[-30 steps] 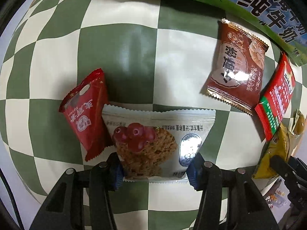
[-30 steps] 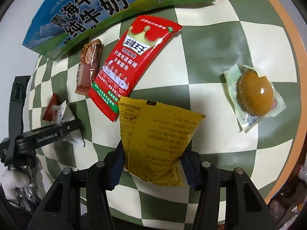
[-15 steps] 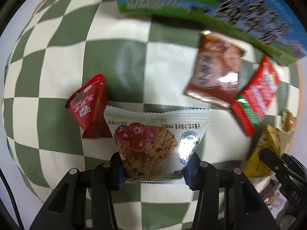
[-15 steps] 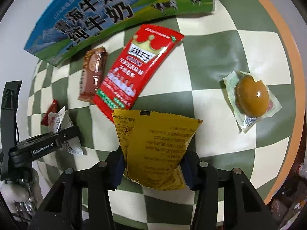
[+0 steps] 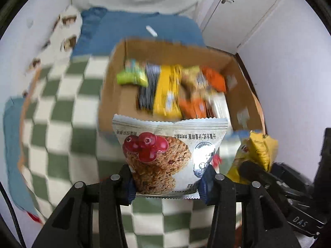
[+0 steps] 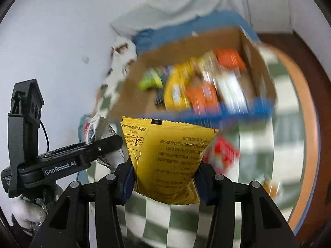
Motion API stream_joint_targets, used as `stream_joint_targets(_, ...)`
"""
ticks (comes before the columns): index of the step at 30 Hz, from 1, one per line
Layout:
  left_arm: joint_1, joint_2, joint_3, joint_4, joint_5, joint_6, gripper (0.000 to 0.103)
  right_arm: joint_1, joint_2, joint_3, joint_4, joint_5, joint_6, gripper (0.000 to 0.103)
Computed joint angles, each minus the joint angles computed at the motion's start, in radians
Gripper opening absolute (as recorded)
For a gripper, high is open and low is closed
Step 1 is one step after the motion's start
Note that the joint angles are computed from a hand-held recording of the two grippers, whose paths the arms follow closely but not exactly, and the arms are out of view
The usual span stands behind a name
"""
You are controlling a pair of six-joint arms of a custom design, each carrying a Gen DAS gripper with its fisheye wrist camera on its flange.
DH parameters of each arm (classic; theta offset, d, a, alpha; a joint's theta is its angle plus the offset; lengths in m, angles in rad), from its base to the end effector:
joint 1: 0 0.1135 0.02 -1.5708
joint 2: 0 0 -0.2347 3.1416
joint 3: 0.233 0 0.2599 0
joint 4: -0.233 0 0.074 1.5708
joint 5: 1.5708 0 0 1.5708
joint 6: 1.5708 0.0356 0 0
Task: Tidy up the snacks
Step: 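Carry both packets into the box and open both grippers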
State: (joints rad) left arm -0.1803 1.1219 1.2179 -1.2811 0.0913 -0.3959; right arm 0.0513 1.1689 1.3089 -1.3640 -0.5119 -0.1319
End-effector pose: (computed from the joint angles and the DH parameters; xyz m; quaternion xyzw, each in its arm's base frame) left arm 0.2014 -0.0400 0.3075 -0.0968 0.9757 -0.0973 0.1708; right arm 0.2048 0.0280 0.3254 -0.1307 0.9449 0.2424 0.1768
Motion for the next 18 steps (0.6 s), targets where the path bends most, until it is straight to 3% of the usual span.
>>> stream_joint_targets(6,0.139,0.476,0.356,-0.061,-0.072,0.22,0.044,0.142,0.323,0.212,0.151,0.064,0.119,0.052)
stream_joint_targets(9,0.169,0.639,0.458,-0.092,-0.104,0.255,0.044,0.182,0.45,0.259,0.173,0.068,0.158,0.052)
stream_joint_targets(18,0.215,0.837,0.543,-0.142,-0.044,0.282,0.044,0.215,0.609,0.228,0.221,0.034,0.202,0.053)
